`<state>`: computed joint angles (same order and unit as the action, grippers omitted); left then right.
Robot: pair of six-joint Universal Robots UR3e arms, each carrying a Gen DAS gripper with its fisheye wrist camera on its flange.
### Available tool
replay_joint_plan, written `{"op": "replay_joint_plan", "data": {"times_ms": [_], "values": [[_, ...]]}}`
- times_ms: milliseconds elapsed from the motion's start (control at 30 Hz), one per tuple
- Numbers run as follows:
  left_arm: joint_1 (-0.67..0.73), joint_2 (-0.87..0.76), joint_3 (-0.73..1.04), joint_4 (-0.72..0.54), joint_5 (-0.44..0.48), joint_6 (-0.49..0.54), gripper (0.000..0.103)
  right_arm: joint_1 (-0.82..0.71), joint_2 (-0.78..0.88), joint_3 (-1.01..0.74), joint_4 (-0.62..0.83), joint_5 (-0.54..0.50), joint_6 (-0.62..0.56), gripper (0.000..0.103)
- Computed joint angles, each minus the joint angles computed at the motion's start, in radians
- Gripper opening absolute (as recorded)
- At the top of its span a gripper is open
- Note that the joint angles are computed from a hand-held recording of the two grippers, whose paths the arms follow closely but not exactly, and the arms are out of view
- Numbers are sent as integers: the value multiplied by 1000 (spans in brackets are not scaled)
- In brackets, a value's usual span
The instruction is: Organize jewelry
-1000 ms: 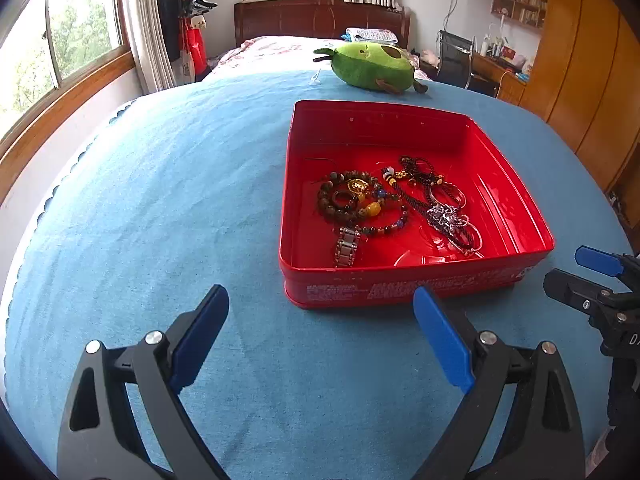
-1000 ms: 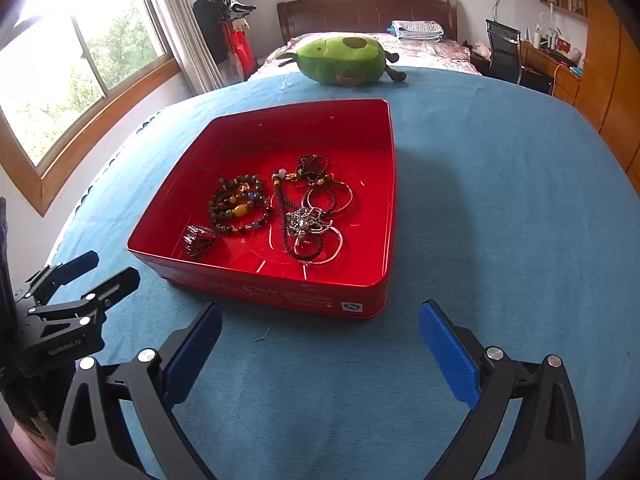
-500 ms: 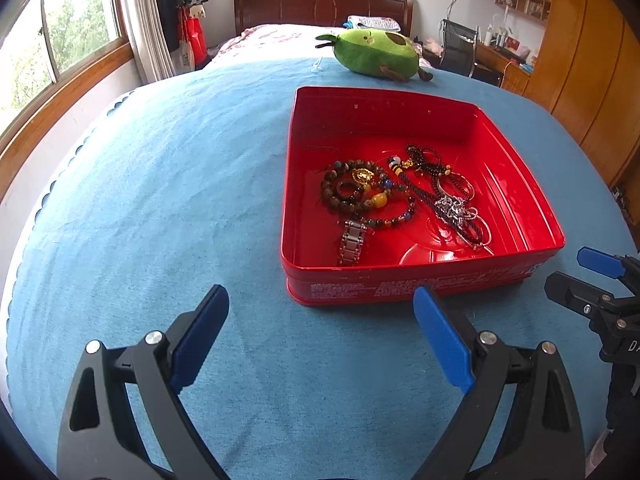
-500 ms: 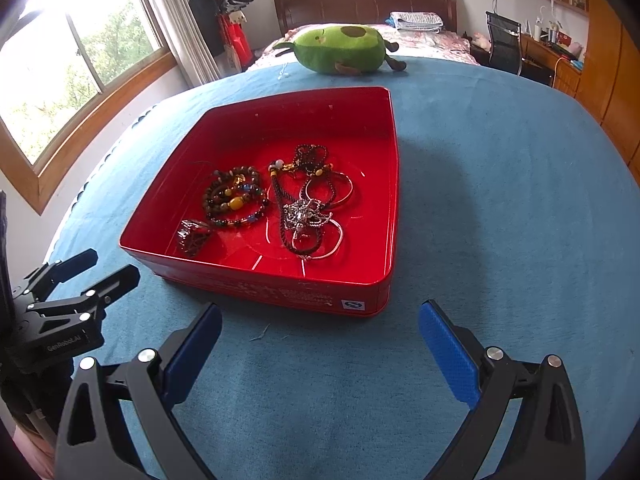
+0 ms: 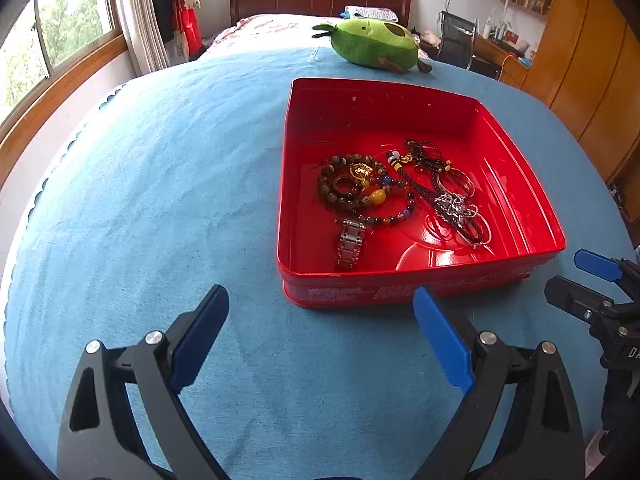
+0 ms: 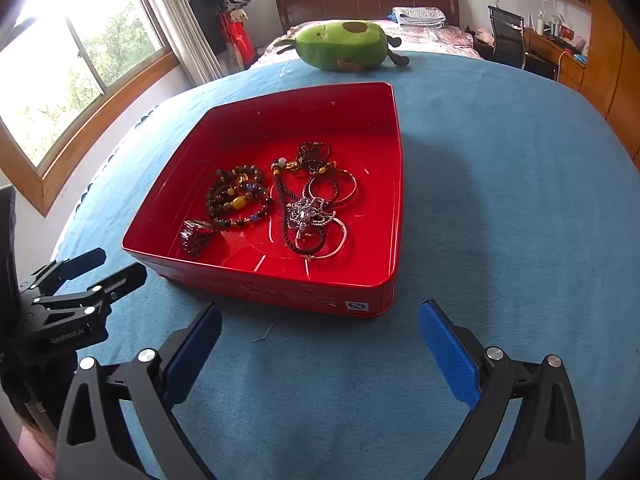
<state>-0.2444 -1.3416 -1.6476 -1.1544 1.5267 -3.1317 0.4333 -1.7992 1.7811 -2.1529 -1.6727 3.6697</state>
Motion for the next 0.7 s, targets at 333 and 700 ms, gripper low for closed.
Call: {"op": "replay_joint_plan", "data": {"times_ms": [333,700], "values": [[5,2,-3,4,-1,-1,93,3,2,0,-2,-5,-1,99],[10,8,-5,1,-6,5,93,19,8,-7,-4,-20,1,99]]}}
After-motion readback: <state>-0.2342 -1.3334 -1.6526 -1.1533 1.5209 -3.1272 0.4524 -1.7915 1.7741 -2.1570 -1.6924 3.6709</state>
